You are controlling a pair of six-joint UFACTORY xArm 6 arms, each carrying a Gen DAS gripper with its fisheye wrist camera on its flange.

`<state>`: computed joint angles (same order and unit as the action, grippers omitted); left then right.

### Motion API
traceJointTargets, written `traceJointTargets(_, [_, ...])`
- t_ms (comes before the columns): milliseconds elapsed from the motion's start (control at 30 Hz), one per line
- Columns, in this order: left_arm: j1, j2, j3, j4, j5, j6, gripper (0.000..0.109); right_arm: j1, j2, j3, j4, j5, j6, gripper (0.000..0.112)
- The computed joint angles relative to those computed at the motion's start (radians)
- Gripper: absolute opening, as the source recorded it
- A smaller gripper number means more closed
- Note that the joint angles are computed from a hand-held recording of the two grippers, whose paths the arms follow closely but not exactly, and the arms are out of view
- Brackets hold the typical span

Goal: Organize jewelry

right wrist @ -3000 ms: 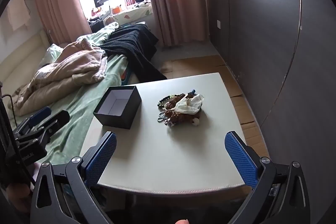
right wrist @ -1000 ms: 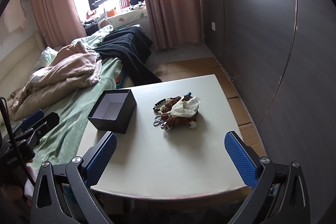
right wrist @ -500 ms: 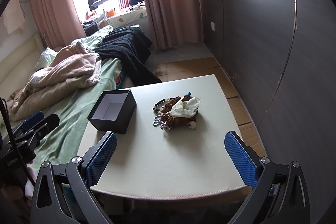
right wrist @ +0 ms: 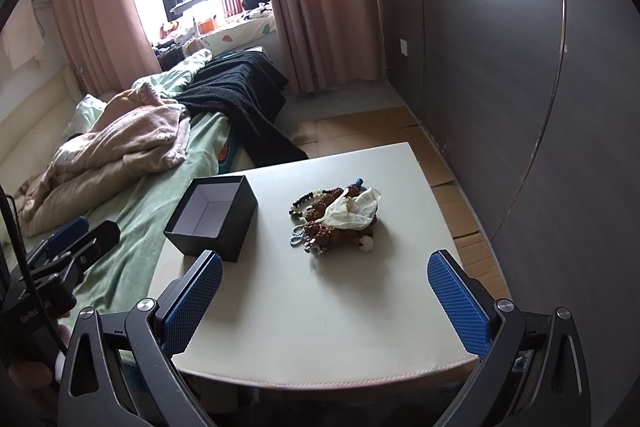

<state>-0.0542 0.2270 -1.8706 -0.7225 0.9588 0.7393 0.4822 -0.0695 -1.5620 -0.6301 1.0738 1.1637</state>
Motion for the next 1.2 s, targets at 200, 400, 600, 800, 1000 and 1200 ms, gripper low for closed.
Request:
traceJointTargets(200, [-0.034, 0.026, -0.025, 0.023, 0.014, -0.030, 0.100, -0.034, 0.007, -0.003, 0.043, -0.009, 0.001, 0.103])
traceJointTargets(400, [-0.068, 0.053, -0.052, 0.031, 0.038, -0.046, 0.100, -0.072, 0.009, 0.003, 0.072, -0.020, 0.000, 0.103])
traceJointTargets(600, [-0.099, 0.080, -0.078, 0.036, 0.056, -0.050, 0.100, -0.110, 0.011, 0.011, 0.104, -0.027, -0.006, 0.103])
traceJointTargets(800, [-0.120, 0.139, -0.145, 0.039, 0.088, -0.069, 0.096, -0.149, 0.003, 0.032, 0.134, -0.039, -0.009, 0.103])
traceJointTargets(1000, [-0.143, 0.204, -0.217, 0.058, 0.114, -0.092, 0.087, -0.196, 0.007, 0.046, 0.185, -0.060, -0.013, 0.103])
traceJointTargets(1200, [-0.157, 0.332, -0.386, 0.073, 0.196, -0.118, 0.070, -0.237, 0.018, 0.055, 0.237, -0.088, -0.018, 0.103])
